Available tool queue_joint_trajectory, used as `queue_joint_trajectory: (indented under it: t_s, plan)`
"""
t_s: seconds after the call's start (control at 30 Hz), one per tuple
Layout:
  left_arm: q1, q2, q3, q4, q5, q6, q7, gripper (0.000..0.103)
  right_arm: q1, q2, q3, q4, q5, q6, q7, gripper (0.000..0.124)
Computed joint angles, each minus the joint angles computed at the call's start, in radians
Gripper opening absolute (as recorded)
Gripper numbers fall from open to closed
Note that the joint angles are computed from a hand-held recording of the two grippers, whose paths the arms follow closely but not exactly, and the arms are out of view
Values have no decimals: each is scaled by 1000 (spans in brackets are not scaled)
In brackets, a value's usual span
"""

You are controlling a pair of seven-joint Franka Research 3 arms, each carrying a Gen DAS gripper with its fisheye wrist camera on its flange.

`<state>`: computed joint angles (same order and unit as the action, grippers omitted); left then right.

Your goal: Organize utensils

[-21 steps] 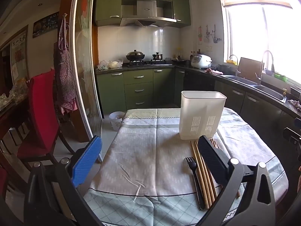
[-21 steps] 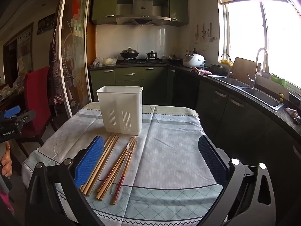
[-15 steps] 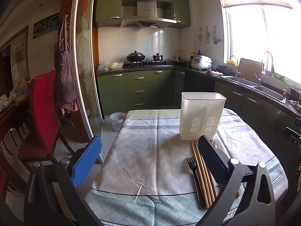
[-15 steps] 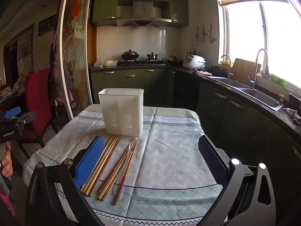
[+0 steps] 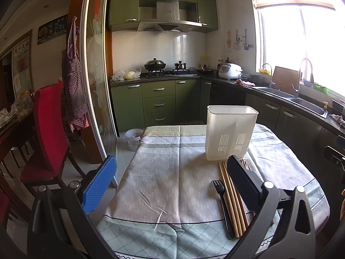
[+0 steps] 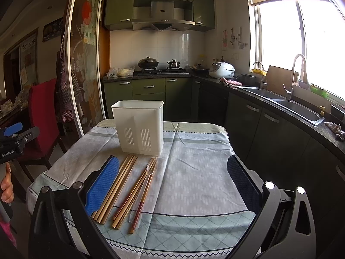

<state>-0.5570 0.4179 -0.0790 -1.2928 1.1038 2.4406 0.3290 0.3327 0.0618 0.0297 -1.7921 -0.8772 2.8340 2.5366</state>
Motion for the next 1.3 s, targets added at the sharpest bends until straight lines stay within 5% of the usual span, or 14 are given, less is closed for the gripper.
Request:
queue_joint_trajectory:
  t_s: [1.3]
  plan:
    - [-17,48,5,98,-92,-47,106,97,-2,1,0,-2,17,1,-13,99]
